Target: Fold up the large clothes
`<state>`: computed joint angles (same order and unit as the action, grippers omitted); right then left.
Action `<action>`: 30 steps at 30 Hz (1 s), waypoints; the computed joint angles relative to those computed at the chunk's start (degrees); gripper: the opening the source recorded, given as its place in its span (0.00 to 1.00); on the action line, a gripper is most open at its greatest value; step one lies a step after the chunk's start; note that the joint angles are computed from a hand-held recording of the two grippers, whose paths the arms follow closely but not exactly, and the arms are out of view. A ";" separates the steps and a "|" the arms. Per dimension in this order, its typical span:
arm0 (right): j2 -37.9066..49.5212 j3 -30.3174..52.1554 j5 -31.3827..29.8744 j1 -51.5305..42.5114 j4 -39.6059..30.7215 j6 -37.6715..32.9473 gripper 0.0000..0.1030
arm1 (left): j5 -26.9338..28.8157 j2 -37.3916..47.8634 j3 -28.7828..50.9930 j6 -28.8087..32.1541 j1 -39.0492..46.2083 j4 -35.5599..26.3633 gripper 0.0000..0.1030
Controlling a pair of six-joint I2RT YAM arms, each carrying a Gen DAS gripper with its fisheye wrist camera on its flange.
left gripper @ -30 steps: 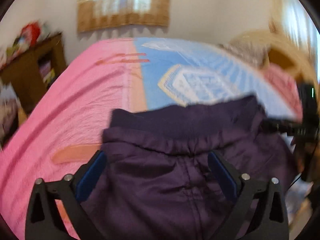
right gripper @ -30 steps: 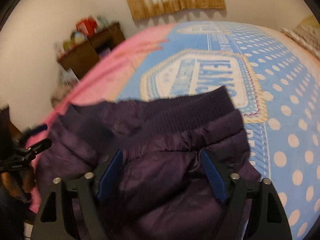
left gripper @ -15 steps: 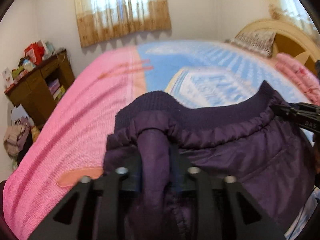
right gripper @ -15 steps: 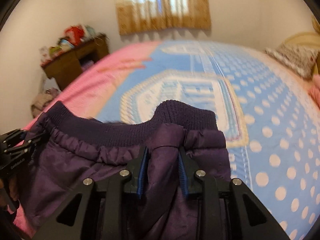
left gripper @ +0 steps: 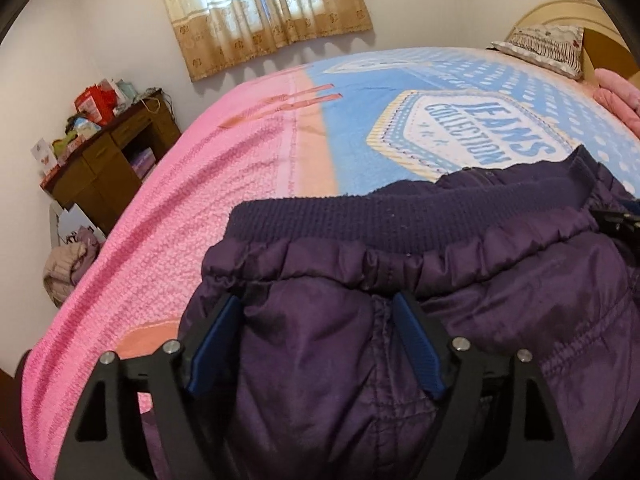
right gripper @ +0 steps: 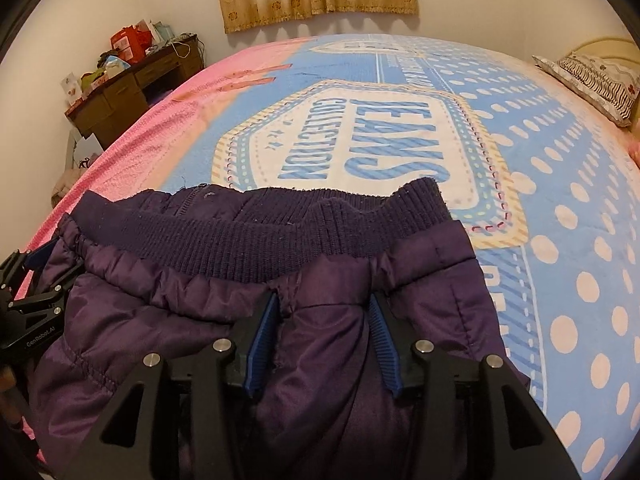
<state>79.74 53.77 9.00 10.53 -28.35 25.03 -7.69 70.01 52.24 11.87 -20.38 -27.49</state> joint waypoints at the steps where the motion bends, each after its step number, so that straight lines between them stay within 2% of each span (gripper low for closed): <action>1: 0.01 -0.08 -0.20 -0.11 0.11 -0.01 0.46 | 0.41 0.32 0.24 -0.26 0.30 -0.21 0.81; 18: 1.04 0.67 1.08 0.48 -0.09 -0.37 0.47 | -2.89 -0.30 -1.00 -1.35 -1.40 0.46 0.85; 30: 1.24 0.77 1.55 0.83 -0.14 -0.27 0.47 | -2.92 -0.30 -0.98 -1.56 -1.42 0.42 0.85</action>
